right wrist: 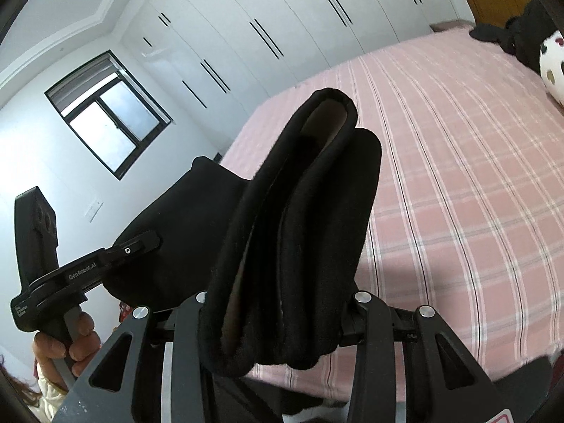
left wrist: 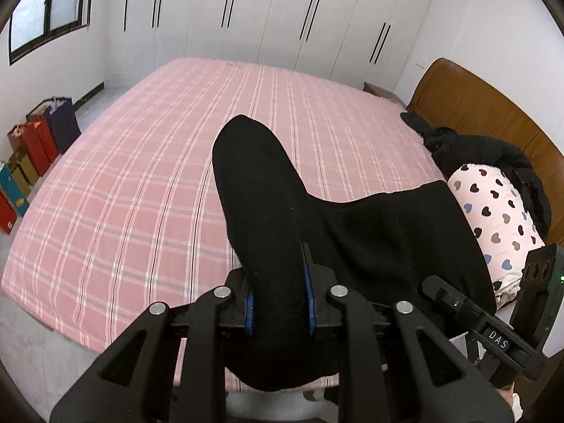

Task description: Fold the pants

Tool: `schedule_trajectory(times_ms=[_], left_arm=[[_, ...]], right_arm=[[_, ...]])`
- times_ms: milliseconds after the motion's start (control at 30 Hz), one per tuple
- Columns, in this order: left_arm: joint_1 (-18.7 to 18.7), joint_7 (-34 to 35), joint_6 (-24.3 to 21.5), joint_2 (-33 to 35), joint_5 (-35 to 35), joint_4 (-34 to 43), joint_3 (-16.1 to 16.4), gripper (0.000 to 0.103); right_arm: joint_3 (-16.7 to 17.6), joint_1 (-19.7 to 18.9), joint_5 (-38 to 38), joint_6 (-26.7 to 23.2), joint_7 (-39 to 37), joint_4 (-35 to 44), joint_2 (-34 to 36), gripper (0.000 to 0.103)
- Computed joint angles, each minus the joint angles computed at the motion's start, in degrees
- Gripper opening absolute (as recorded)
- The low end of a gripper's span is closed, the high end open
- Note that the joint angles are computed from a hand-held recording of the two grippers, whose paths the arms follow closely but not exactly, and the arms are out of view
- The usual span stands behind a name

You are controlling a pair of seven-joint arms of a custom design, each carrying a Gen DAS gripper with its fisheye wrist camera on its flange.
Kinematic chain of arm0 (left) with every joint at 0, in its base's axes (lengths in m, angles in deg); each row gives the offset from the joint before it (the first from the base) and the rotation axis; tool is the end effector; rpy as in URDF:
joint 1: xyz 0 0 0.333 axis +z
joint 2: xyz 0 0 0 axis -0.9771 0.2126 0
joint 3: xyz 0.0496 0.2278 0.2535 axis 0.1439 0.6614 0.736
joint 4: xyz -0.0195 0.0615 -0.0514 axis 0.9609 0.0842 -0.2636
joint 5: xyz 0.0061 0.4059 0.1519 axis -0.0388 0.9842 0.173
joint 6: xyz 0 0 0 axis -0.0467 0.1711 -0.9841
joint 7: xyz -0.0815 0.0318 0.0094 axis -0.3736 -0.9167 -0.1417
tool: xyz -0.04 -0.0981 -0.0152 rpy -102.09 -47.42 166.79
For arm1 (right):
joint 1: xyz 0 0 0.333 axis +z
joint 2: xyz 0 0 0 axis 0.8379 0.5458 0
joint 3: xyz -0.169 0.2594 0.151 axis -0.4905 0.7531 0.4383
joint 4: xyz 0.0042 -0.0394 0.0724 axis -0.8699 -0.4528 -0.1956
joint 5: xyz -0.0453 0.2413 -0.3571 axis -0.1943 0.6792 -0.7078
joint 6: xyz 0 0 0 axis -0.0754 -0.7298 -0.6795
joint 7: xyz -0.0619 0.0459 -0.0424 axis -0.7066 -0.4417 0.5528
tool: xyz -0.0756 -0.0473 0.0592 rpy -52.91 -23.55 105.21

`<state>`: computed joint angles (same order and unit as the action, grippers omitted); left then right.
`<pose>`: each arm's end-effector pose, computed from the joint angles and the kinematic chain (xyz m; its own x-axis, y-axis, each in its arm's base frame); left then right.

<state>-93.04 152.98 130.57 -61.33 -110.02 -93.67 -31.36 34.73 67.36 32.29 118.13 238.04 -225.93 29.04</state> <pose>0.4844 -0.1999 0.5548 -0.4215 -0.8756 0.2358 -0.7283 0.1719 -0.6633 0.3365 0.2708 0.5142 -0.1267 -0.8232 -0.5534 -0.5938 0.5098 -0.6224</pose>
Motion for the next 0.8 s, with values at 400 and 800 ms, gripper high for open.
schedule_trajectory(times_ms=[400, 800], left_arm=[[-0.3, 3.3, 3.9, 7.5, -1.2, 9.3, -0.7, 0.019], [1.8, 4.9, 6.0, 20.3, 0.5, 22.7, -3.1, 0.019]], right_arm=[[2.3, -9.9, -4.1, 3.1, -2.1, 6.3, 3.9, 0.037], [8.8, -24.8, -9.6, 8.2, -1.9, 15.1, 13.7, 0.037]])
